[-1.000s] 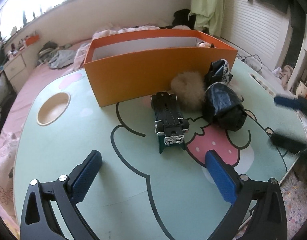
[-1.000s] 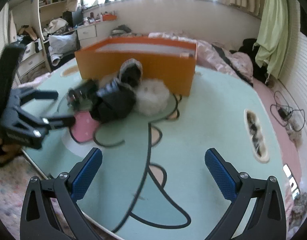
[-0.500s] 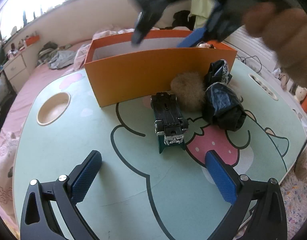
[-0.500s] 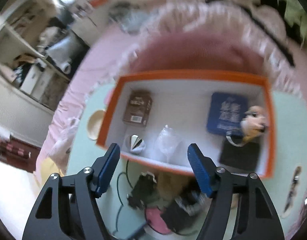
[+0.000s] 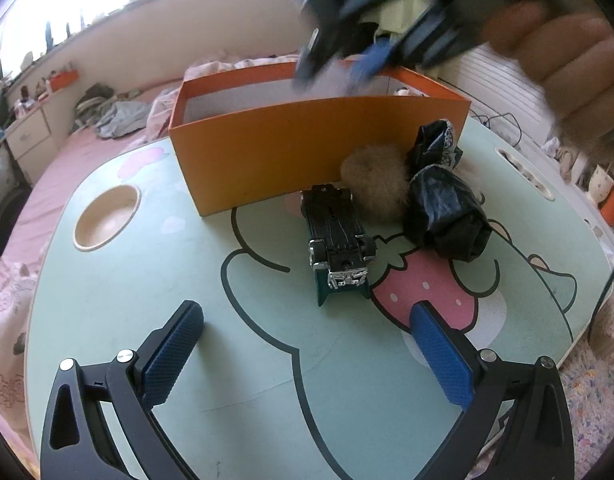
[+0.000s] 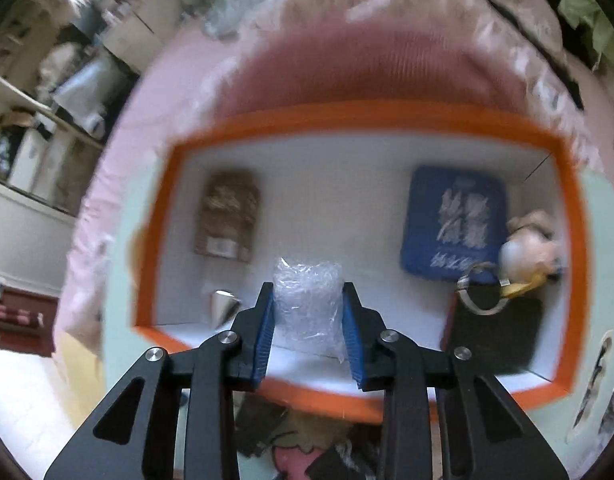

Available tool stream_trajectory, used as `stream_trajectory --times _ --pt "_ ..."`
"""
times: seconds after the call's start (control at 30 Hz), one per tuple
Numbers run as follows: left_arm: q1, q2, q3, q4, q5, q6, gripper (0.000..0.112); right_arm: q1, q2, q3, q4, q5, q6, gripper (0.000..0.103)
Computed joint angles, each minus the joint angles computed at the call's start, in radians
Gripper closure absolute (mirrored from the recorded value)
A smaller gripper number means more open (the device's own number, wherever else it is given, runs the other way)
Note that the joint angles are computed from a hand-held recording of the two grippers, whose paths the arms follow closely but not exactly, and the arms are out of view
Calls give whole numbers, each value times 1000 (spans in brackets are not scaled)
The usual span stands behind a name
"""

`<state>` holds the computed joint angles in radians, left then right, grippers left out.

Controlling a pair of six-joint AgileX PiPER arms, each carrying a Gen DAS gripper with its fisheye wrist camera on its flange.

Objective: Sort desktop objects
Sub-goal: 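Grasp the clear bubble-wrap bag in the box with the right gripper, then carry the bubble-wrap bag out and drop it beside the pompom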

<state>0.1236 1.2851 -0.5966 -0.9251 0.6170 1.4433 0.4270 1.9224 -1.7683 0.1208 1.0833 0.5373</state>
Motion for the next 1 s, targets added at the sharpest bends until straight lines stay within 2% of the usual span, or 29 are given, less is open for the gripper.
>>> stream_trajectory --times 0.03,0.17,0.27,0.37,0.43,0.5,0.53,0.6,0.7,0.83,0.9,0.97,1.0 --pt "-1 0 1 0 0 0 10 5 -70 67 -16 -57 -1 70" --pt "0 1 0 -1 0 2 10 33 -306 259 -97 -188 8 70" --pt "0 0 1 -1 0 2 9 82 -402 313 -268 -174 125 70" --pt "-1 1 1 -1 -1 1 9 127 -502 468 -491 -149 296 70" --pt "-5 -1 4 -2 -4 -1 9 117 -510 546 -546 -146 351 70" --pt "-4 -1 3 -1 -4 0 9 62 -518 649 -484 -215 340 70" --pt "-5 -1 4 -2 -5 -1 9 26 -501 694 -428 -280 308 70" --pt "-3 -1 3 -2 -4 1 9 0 -468 733 -373 -354 276 70" --pt "-4 -1 4 -3 -3 1 9 50 -390 699 -413 -387 319 70" --pt "-6 -2 4 -2 -5 -1 9 139 -319 614 -530 -361 389 69" --pt "-5 -2 4 -2 -5 -1 9 194 -333 620 -624 -332 488 64" --pt "-6 -2 5 -2 -5 -1 9 232 -348 635 -734 -307 628 30" --pt "-5 -1 4 -2 -5 -1 9 245 -373 668 -782 -317 694 24"
